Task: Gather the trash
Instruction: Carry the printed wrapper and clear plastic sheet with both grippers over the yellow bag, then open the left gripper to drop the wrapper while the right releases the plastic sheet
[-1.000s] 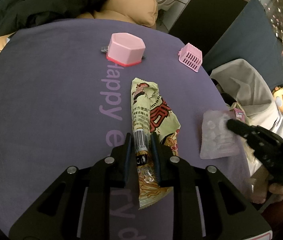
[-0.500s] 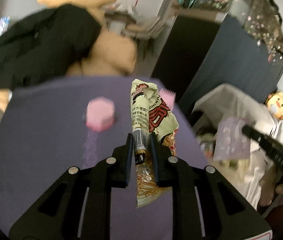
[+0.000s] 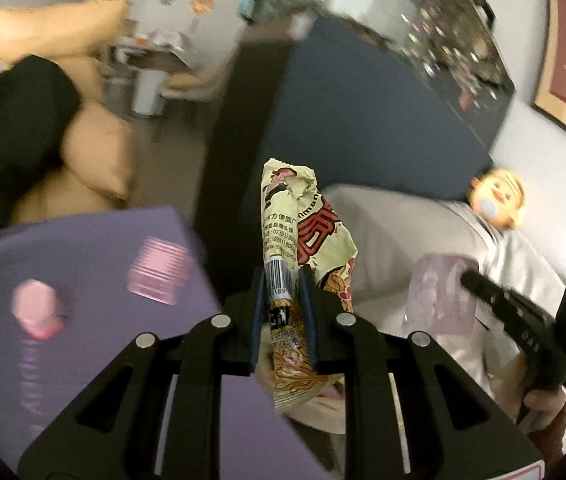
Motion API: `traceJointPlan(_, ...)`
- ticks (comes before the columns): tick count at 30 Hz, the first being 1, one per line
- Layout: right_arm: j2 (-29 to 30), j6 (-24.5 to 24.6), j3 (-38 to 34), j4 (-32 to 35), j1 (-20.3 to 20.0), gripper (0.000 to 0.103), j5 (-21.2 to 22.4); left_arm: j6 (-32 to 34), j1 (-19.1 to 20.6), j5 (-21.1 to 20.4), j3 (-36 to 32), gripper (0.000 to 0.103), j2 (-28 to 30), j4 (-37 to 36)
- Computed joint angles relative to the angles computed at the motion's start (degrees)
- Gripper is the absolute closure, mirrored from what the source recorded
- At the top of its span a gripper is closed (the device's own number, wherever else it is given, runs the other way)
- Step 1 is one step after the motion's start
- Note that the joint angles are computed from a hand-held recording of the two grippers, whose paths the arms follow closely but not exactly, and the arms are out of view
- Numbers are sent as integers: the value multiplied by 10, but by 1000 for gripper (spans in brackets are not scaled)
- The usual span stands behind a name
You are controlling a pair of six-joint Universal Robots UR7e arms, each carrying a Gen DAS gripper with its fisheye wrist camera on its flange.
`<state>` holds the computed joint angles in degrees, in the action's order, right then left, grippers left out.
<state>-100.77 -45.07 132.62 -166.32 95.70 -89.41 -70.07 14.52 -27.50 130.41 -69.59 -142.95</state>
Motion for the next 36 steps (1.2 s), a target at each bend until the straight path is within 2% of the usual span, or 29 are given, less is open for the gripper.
traceJointPlan(2,-5,1,-6,-2,-22,99,1,51,23,-39,-12,87,43,-86)
traceJointPlan(5,-10,2,-12,2,-47,99,4,83,59,-106,-29,87,98,-170)
traceJointPlan(8,-12,-4,-12,-8,-68,99,6,86,99,-169,-56,87,145,-192)
traceJointPlan(10,-11,0,-13,-5,-81,99,13,69,116,-194,-65,87,164,-199)
traceJointPlan(14,-1,5,-11,-13,-92,99,15,45,128,-185,-69,87,191,-193)
traceJointPlan(17,7,9,-12,-12,-101,99,16,44,140,-208,-74,86,211,-211)
traceJointPlan(21,17,15,-10,-9,-106,99,17,53,149,-238,-74,74,224,-220)
traceJointPlan(24,30,21,-10,-9,-101,99,15,53,143,-238,-57,67,214,-244)
traceJointPlan(28,48,22,-6,-6,-92,99,15,36,111,-192,-21,62,169,-234)
traceJointPlan(32,78,21,1,2,-82,99,13,-17,68,-129,-1,60,110,-106)
traceJointPlan(36,117,0,19,-28,-76,99,-18,-125,16,-90,27,56,42,76)
